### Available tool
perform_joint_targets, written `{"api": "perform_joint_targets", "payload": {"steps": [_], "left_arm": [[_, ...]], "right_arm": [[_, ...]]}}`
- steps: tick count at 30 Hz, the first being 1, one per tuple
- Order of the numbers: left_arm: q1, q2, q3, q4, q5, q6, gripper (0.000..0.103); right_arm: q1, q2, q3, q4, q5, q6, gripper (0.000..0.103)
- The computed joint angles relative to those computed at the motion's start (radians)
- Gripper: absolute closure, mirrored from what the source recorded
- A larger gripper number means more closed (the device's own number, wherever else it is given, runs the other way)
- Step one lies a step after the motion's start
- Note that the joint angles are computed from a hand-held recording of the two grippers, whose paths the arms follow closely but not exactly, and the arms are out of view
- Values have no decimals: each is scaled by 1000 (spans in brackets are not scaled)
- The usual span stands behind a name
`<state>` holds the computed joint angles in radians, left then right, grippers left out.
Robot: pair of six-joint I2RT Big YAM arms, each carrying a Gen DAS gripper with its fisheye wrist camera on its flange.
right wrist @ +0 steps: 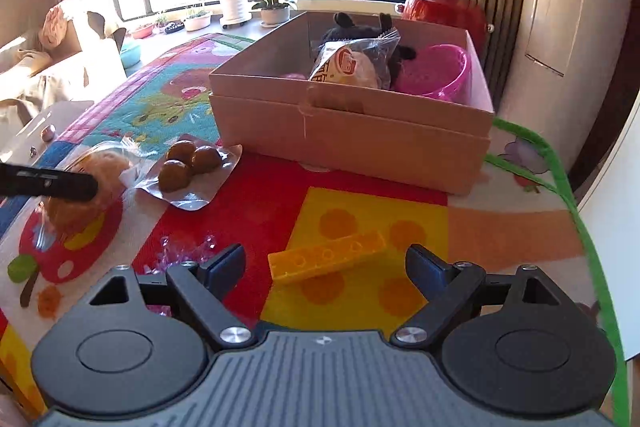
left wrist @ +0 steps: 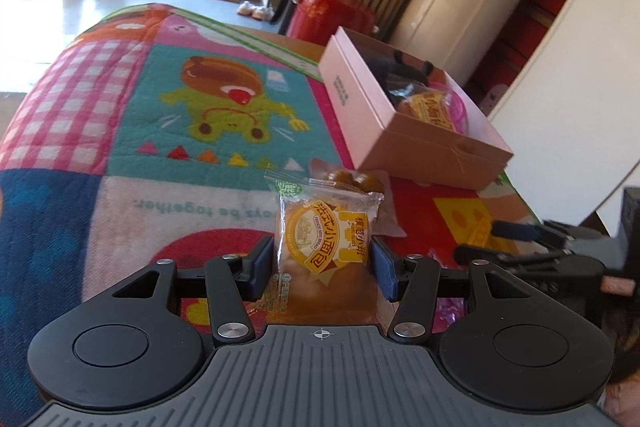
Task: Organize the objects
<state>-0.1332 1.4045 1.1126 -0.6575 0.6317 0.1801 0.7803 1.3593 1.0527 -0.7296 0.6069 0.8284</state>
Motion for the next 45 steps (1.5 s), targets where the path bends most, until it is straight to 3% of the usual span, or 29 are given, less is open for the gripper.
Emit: {"api": "perform_joint_targets", "payload": {"steps": [1,3,9,16,23,25,27,28,31,35,38,41,45], "left_arm": [[-2,-2,0,-6,-1,11,47],[-6,-8,1,-15,-4,32,47],[-30,-3,49,-5,28,-3,47],[-137,76,201,166,-19,-157,47],[-223,328,481,106,-1,-367,47],[-249,387,546,84,-71,-368,46],[-276,426,589,59,-188,-355,44],[-283,429,581,87,-201,-367,44],[-302,423,562,115,-193,-342,45],[-305,429,569,63,-93,-247,43],[-297,380,503,176,-117,-261,44],[-278,318,417,312,-129,-328,44],[-255,281,370,369,-98,-393,44]], "right_arm": [[-3,5,4,-2,-5,-6,21],[0,8,14,-19,1,-16,39],[43,-24,15,-21,64,8,39],[85,-56,21,-1,153,-8,39],[81,-76,-4,15,148,31,39],[75,-80,-14,16,138,44,39],[67,-87,-28,29,127,55,39],[63,-90,-37,34,123,63,39],[52,-99,-60,49,110,85,39],[30,-98,-75,59,81,110,39],[27,-98,-81,62,78,119,39],[31,-97,-83,63,87,124,39],[34,-93,-80,55,98,132,39]]}}
